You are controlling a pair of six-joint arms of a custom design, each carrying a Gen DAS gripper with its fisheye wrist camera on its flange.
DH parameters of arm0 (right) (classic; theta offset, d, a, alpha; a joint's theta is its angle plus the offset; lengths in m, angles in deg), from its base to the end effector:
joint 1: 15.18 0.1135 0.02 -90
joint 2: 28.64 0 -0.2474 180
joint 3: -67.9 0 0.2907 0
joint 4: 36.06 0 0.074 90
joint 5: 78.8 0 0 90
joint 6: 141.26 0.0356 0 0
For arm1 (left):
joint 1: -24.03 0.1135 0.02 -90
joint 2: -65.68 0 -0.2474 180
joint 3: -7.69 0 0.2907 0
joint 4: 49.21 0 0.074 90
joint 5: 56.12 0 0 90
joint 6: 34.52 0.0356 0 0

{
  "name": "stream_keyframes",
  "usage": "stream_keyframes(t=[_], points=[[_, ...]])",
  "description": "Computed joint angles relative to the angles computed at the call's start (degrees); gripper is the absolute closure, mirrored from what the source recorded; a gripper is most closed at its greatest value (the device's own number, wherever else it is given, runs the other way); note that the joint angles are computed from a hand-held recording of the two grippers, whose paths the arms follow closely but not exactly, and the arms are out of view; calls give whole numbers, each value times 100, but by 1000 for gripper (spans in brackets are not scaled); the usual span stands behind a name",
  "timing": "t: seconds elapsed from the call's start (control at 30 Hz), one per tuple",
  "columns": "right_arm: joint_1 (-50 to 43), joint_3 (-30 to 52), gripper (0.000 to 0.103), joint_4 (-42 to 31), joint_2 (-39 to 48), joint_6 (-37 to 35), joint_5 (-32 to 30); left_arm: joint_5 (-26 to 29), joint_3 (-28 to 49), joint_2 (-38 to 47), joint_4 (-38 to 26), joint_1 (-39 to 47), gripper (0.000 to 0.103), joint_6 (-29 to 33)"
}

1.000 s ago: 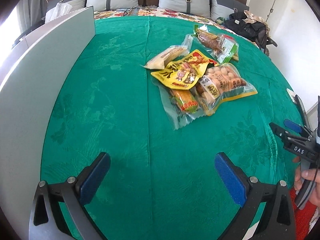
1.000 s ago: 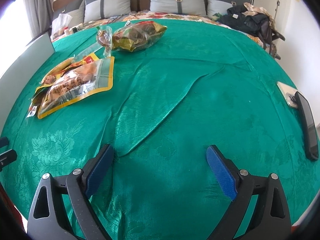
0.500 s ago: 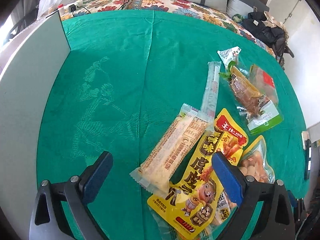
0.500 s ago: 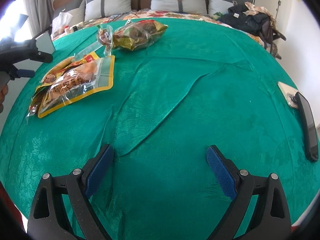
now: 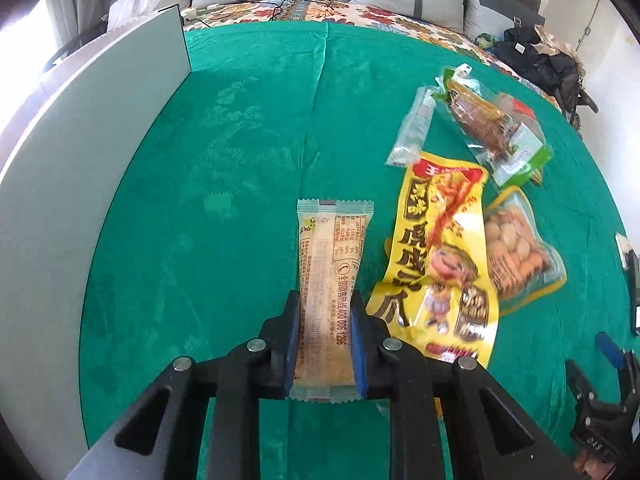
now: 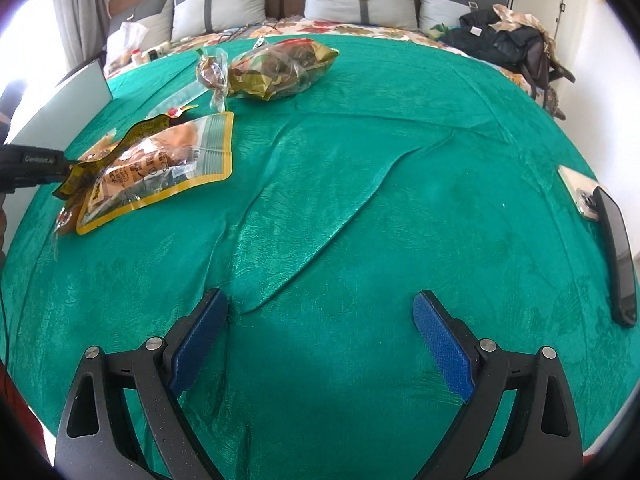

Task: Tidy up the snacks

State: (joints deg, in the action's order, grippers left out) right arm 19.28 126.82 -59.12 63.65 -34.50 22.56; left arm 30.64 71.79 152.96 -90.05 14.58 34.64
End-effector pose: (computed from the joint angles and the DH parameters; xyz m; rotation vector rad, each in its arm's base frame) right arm 0.2784 0.1826 0.1101 -0.3141 2.5104 0.1029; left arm 0.3194 -0.0511 0.1477 -0.2842 2.6731 -0.0886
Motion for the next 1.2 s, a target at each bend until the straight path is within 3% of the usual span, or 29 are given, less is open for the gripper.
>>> stream_keyframes(t=[0.17,0.27,0.37,0.53,0.6,0.63,0.67,0.7,1.03,1.2], points=[[25,-62,7,103,-29,27,61,459,-845,-1073,-258,-539,82,284],[53,-121,6,194,-53,56,116,484,-1158,-1654,-323,-412,82,-132],[77,-211,6,302,-99,65,162,244,-1447,-2158,-422,-32,82,-315],[77,-258,6,355,-136,70,182,-244,-1866,-2508,-436,405,80,86],[81,-275,6,373,-150,80,198,37,-2095,-2620,-303,657,71,162],[88,-287,6,383,-159,90,212,55,-2257,-2825,-200,696,61,200],[98,-301,6,395,-168,103,229,-35,-2264,-2800,-237,706,34,192],[104,-309,6,403,-175,108,238,-133,-2302,-2803,-235,708,16,140],[133,-391,6,444,-255,141,279,-419,-2427,-2578,63,693,0,644],[145,-399,6,443,-271,157,307,-268,-2157,-2223,50,810,0,716]])
